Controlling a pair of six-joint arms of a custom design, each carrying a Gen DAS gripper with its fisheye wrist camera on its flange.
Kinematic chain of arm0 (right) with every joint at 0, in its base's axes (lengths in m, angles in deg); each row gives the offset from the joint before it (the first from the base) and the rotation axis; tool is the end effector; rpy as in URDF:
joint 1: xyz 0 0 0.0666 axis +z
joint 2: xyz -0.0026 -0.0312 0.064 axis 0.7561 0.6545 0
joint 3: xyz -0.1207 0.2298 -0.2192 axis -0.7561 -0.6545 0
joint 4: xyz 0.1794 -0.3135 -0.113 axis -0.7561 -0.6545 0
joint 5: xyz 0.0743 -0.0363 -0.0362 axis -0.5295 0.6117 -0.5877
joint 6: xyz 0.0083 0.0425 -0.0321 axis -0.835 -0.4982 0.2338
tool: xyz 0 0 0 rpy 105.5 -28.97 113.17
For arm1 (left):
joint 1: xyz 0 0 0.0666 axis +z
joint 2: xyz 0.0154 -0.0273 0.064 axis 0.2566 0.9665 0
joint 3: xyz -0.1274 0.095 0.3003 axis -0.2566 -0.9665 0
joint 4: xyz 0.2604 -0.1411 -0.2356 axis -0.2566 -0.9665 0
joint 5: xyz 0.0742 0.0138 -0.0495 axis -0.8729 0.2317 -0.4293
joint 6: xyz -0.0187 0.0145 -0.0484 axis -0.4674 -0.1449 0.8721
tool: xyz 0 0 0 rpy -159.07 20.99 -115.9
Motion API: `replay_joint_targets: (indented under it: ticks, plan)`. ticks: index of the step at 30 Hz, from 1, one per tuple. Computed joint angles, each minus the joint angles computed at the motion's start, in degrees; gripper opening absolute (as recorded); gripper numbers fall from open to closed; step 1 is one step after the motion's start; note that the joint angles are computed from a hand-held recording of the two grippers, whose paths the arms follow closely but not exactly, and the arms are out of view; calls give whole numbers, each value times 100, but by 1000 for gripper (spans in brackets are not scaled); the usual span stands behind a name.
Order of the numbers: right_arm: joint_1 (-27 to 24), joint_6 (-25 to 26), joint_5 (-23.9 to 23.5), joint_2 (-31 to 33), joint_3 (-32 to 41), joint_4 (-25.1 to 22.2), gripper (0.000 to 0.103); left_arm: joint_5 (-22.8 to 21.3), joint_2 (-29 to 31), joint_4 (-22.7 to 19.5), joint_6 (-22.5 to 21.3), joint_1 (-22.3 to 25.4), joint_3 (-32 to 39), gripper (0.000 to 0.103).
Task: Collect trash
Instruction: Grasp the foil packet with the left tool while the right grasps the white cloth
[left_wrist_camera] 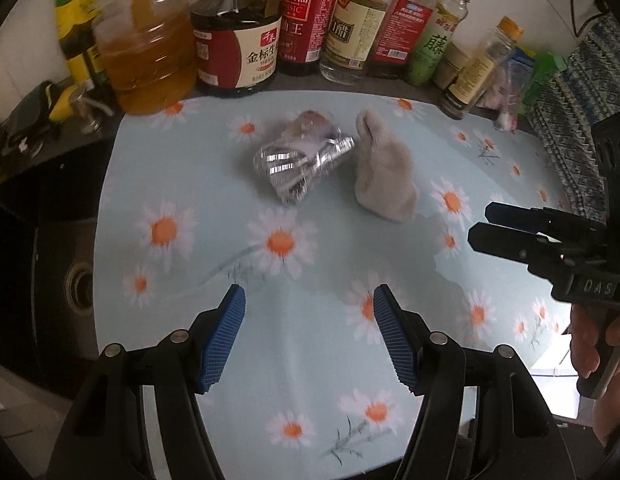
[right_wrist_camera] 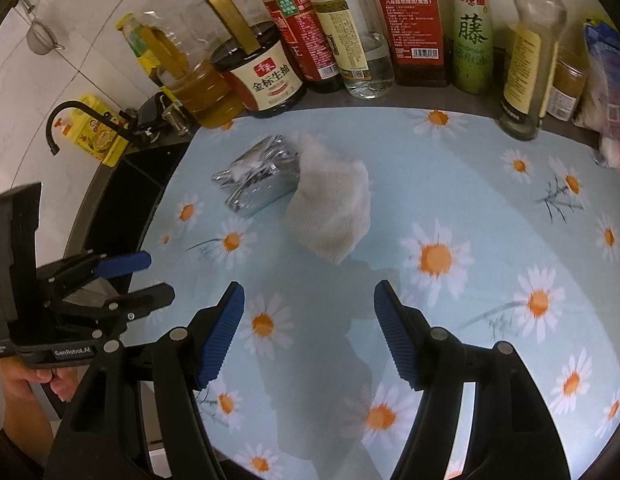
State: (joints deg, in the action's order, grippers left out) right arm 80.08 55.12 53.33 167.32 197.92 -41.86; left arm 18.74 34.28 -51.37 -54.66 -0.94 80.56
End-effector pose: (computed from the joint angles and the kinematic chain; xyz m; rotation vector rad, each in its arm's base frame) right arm 0.5323 0.3330 0.3854 -0.5661 2.7321 0.6782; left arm 0.4575 -0.1324 0.4044 -0.0124 2.8100 -0.2287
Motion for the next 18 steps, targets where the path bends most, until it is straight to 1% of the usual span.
replay_joint_targets:
  ticks: [3, 6, 9, 13, 16, 17, 18]
  plan:
    - [-29, 16, -41, 350, 435, -193, 67, -44, 305, -66, -116, 40, 291, 64]
    - [-64, 14, -69, 672, 848, -331, 67, -100, 626, -113, -379, 58, 621, 65]
    - [-112, -57, -160, 1034, 1356, -539, 67, -149, 894, -184, -545, 101, 893, 65]
    - [-157, -91, -218, 1617, 2278, -860, 67, -215, 1296, -289, -769, 157, 1294, 65]
    - [-188, -107, -310, 2225, 3305, -1267, 67, -233, 1554, -369, -970, 146, 1585, 65]
    - [-195, -112, -355, 2295, 3419, -1280, 67, -264, 1627, -364, -1040, 143, 1664, 65]
    - [-201, -110, -373, 2457, 3708, -1399, 67, -284, 1693, -350, -1050, 150, 1729, 65]
